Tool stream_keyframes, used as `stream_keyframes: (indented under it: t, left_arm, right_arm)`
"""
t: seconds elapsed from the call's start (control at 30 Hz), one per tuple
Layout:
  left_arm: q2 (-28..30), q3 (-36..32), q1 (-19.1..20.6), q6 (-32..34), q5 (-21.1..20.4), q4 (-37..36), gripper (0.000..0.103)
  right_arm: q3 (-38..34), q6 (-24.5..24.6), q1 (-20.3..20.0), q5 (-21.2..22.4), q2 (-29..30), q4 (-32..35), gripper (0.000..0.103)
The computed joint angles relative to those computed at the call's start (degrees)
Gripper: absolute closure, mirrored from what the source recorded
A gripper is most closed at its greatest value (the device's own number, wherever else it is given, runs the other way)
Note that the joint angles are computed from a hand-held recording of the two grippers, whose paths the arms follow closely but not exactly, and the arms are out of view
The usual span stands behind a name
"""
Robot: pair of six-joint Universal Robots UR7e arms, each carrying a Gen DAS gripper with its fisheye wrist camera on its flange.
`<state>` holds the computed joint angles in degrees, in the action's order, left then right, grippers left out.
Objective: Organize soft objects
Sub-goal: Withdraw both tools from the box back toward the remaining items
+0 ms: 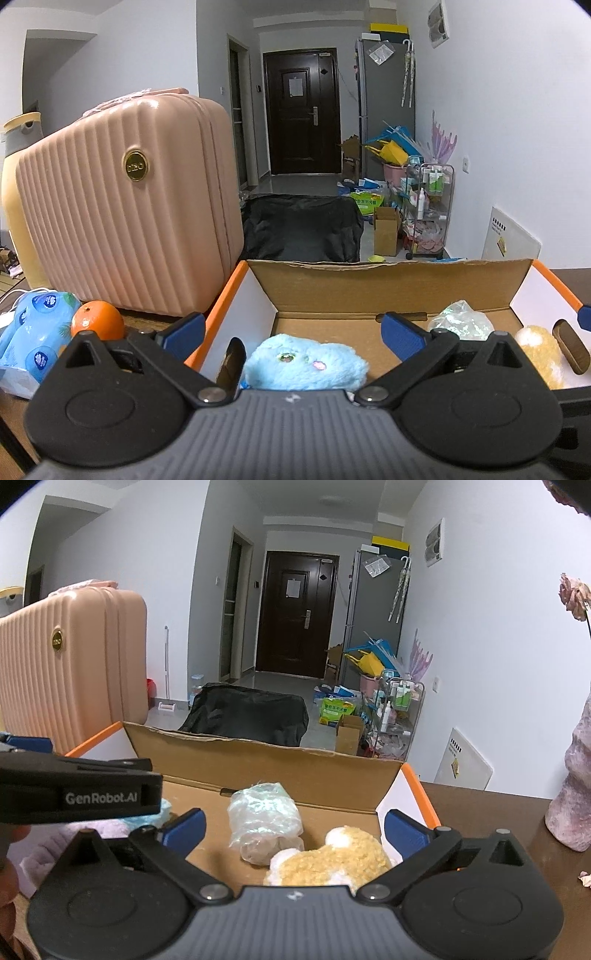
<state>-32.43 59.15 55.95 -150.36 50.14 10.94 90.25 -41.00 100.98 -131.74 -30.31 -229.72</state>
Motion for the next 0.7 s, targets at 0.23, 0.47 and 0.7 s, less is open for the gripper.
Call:
stream_keyframes:
  t: [0.23,0.47,0.7]
  left_arm:
    - [-1.74,2.45,0.08,-0.75,1.64,-1.00,0.000]
    - [-5.14,8.33,-0.34,1.21,2.44,-6.15,0.000]
    - [-7.86,12.57,-0.68,1.67,3.32,-8.68,0.000]
  right_arm:
    - [2.00,-0.04,0.23,0.52,-0.67,-2.51,0.000]
    - [3.97,-0.29,0.65,0.35,-1.14,-4.77,0.000]
    - [6.70,-0.45,1.06,0.27,-1.97,-7.05,0.000]
